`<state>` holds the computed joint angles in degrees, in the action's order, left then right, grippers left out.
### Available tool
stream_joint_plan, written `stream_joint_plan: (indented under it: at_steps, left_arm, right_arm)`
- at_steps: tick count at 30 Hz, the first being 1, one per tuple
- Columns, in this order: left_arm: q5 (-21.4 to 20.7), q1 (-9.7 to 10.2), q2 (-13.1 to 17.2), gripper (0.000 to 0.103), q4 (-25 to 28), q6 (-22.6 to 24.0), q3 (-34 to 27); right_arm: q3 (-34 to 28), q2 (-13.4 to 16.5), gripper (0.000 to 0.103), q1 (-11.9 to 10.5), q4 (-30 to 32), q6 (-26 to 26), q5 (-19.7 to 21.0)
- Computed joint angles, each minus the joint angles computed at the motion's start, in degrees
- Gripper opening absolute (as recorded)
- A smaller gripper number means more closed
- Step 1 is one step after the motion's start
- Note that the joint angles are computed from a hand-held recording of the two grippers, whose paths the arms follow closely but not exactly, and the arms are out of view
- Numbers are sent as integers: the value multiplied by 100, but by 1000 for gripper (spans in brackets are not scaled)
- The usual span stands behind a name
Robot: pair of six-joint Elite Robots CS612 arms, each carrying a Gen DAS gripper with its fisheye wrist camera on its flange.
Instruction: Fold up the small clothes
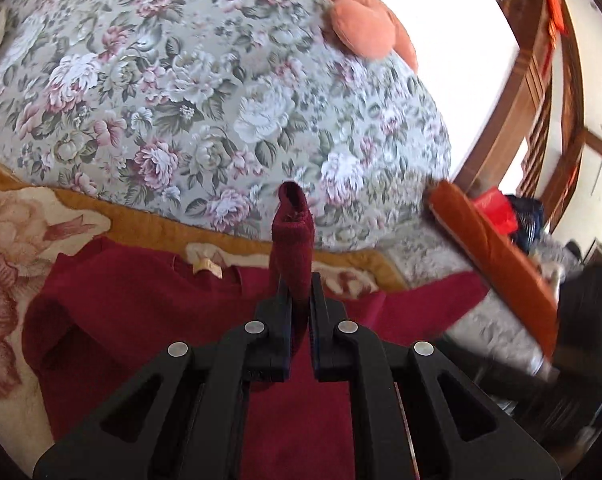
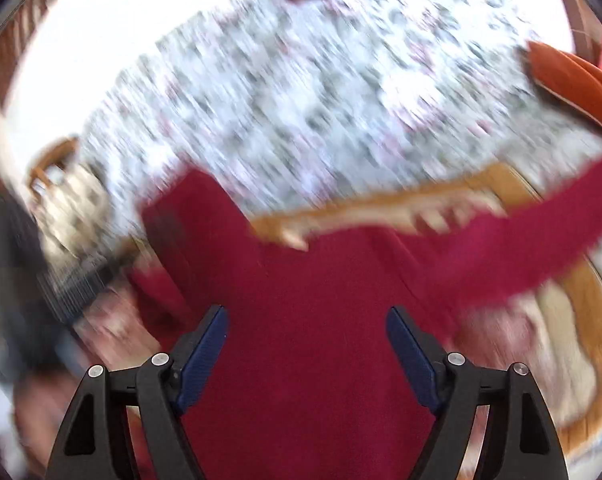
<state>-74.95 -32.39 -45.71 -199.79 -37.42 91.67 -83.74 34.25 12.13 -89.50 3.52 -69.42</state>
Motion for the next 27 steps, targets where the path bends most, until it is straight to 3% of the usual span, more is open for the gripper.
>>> stream_joint_plan:
  at_steps: [2,5,9,11,13,17,19,20,24,27]
  left_arm:
    - [38,-40,14,5,73,135,57]
    - [-18,-66,94,5,338,320,49]
    - [-427,-74,200,5,550,409,18]
    - [-783,-91,243,5,666,611,-18]
    - [-930,-133,250,6,821,787,-46]
    - [-1178,-191,251,11,921,979,-70]
    - [-1354,-178,244,11,1033,951,-59]
    - [-1409,-172,226,11,1084,922,-37]
    - [-1483,-148,84,11,1240,653,156]
    - [-1403,-77,-91,11,1237,133,449]
  right_arm:
    - [368,-274,80,-2,62,-6,530]
    - [1193,-707,80,-60,818,44,1849]
    - [2031,-934,80,-108,1673,610,2540]
    - [2155,-908,80,-151,1980,791,2936]
    - [1972,-789,80,-162,1856,986,2822]
    - [1691,-742,80,-151,2083,817,2049]
    - [1583,-697,69,-157,2175,858,1780]
    - [1501,-657,59,-169,2273,892,1705]
    - [1284,-477,53,-265,2430,931,1785]
    - [1164,-349,43,-299,2332,1005,1688]
